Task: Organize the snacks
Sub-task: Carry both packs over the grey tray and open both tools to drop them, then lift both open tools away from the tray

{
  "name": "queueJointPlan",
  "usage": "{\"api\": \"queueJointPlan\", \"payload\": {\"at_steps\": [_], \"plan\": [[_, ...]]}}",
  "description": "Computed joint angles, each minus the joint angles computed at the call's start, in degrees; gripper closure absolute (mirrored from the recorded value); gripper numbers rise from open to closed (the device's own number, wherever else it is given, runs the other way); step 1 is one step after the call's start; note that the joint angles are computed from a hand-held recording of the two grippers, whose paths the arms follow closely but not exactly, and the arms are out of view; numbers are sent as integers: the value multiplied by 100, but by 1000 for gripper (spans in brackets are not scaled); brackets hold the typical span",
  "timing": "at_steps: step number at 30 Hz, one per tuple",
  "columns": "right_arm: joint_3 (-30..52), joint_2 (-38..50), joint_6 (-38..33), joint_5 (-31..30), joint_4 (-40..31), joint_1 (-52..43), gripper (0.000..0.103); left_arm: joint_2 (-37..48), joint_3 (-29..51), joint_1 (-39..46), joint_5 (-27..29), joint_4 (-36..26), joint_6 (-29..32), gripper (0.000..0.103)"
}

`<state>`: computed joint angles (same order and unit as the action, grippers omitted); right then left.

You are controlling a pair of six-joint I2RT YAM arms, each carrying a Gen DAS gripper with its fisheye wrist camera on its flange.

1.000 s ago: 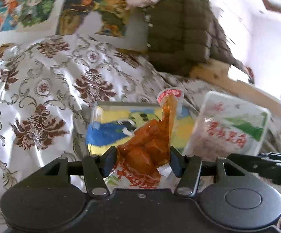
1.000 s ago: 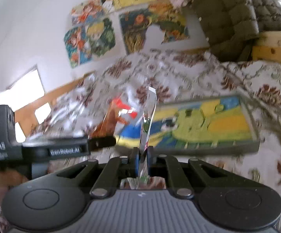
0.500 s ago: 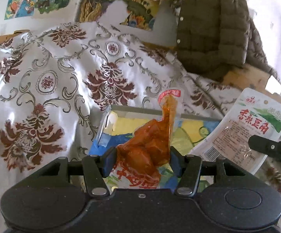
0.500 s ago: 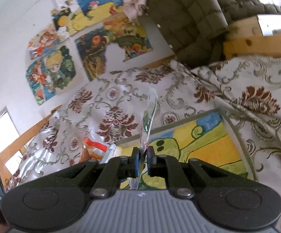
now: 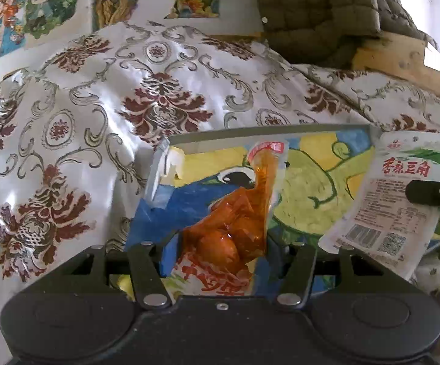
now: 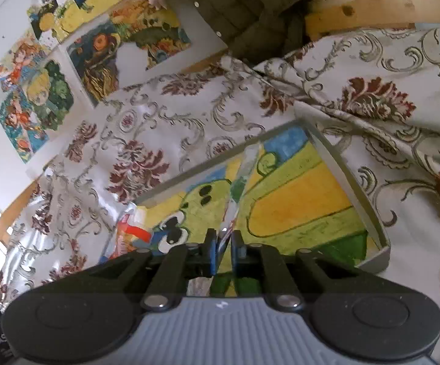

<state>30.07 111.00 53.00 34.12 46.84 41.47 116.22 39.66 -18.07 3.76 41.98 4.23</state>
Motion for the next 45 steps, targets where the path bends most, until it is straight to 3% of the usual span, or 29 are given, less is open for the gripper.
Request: {"api": "queueJointPlan", "payload": {"at_steps": [6, 9, 12, 17, 20, 26, 33, 36, 38, 42, 45], "plan": [[135, -171, 240, -293, -726, -140, 84, -111, 21, 53, 303, -245, -90, 39], [263, -361, 376, -440, -1371, -187, 74, -268, -68, 67, 353, -259, -224, 28], [300, -593, 413, -521, -1814, -191, 58, -552, -211, 119, 448, -326, -428, 20], [136, -1106, 319, -397, -2271, 18, 16, -1113, -520, 234, 611, -511, -812, 6], [-101, -1454, 336, -294, -2322, 175, 7, -1547, -803, 285, 702, -629, -930, 4], [-429, -2158, 498, 332, -2716, 744, 3, -2726, -1587, 337, 625, -838, -843, 1], [-604, -2835, 916, 2247, -3453, 2251, 0, -4584, -2487, 509, 845, -1481, -1062, 1], [-437, -2917, 1321, 2967, -4237, 2944, 0, -5669, -2916, 480, 835, -1903, -1094, 1], [-158, -2806, 1875, 3429, -5128, 3413, 0, -6499, -3178, 400, 725, -2300, -1032, 1], [755, -2150, 4092, 4061, -7819, 4300, 0, -8345, -3504, 81, 258, -3645, -884, 1], [1531, -1368, 6105, 4094, -9980, 4878, 0, -10057, -3648, -10, 99, -5175, -822, 1]]}}
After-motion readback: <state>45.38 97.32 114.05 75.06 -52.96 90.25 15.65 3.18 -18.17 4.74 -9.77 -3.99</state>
